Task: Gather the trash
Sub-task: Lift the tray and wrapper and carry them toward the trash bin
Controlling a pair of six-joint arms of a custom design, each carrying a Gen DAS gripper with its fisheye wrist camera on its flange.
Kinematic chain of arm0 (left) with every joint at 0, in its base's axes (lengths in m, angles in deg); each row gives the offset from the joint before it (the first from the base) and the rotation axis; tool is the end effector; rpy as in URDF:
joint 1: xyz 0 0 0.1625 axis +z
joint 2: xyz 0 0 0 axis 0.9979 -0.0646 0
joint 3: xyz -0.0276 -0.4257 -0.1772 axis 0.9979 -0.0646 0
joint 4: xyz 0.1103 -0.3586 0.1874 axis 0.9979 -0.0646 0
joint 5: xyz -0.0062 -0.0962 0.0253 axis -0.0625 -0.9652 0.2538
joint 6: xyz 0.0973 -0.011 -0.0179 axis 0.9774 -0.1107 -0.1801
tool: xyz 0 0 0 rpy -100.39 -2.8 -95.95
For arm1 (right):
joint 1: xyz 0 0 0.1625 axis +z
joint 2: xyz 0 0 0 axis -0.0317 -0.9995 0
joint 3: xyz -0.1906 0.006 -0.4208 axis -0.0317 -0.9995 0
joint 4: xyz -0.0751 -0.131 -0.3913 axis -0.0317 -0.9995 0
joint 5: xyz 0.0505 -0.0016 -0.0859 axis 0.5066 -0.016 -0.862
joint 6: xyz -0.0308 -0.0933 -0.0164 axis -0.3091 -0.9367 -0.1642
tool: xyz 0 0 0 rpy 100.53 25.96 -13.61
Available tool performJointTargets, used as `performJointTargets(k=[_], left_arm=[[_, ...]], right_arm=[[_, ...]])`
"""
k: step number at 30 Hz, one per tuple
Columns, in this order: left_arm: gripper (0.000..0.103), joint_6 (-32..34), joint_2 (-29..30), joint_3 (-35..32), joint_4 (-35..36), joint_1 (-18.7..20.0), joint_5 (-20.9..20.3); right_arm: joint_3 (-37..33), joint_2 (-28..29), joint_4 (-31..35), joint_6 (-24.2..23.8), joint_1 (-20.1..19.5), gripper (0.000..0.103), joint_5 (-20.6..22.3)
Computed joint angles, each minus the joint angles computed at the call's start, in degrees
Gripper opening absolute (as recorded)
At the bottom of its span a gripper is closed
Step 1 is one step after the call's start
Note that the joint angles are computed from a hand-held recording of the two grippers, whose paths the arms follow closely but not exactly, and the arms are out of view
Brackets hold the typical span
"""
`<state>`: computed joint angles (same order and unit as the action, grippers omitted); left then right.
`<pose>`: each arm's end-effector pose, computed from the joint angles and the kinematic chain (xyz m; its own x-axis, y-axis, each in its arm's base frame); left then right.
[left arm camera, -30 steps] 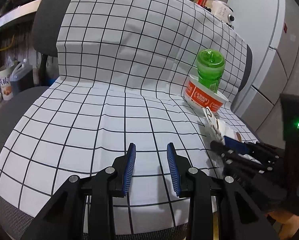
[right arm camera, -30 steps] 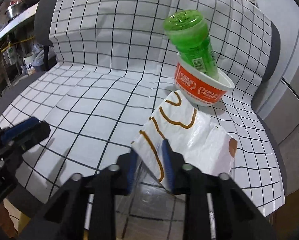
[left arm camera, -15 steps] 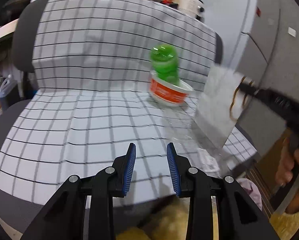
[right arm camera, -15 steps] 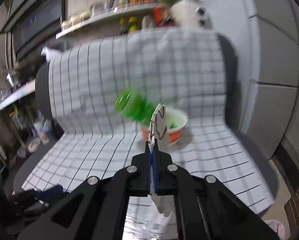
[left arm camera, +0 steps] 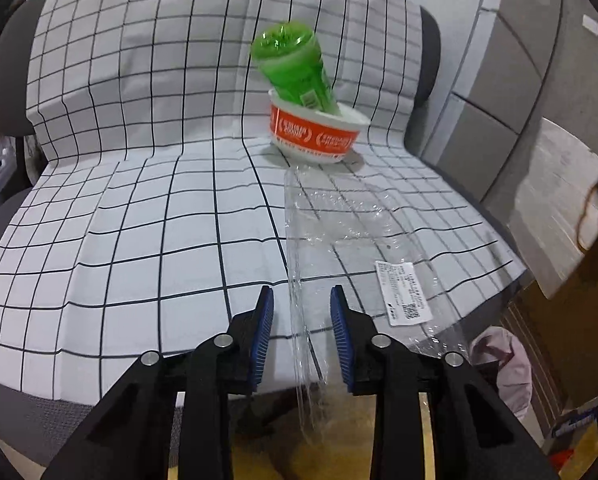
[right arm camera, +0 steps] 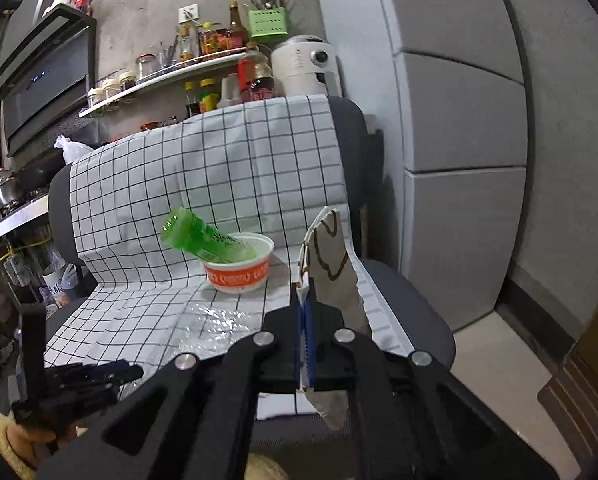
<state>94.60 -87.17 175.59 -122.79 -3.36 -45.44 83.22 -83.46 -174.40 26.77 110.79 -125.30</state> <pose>0.1229 -0.5420 0.2555 -0.8160 -0.1150 -0.5665 0.3291 0.7133 -0.6188 0.3103 -0.5787 -0.0621 -0.7702 -0.3491 0.5338 -0.6377 0.4398 -0.6324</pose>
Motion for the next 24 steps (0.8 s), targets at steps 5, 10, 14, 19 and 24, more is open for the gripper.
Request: performJointTargets(k=[5, 10, 14, 19, 24], left_arm=[[0.020, -1.10, 1.95, -2.50, 2.42, 0.30, 2.05], [0.007, -1.03, 2.57, -2.75, 2.33, 0.23, 1.96], [0.006, 0.69, 1.53, -0.58, -0.78, -1.48, 0.94], [0.006, 2.44, -1.45, 3.46, -3.07, -5.23, -3.10], [0.005, 3.30, -2.11, 5.18, 1.12, -8.40, -7.26]], right_arm=[[1.10, -0.44, 0.80, 0.84, -1.16, 0.002, 1.55], [1.65, -0.54, 1.55, 1.51, -1.45, 0.002, 2.49], [2.36, -0.91, 0.69, 1.64, -1.36, 0.002, 2.18], [4.28, -2.10, -1.98, 1.66, -0.82, 0.002, 0.00], [7.93, -3.81, -9.51, 0.19, 0.01, 0.002, -6.38]])
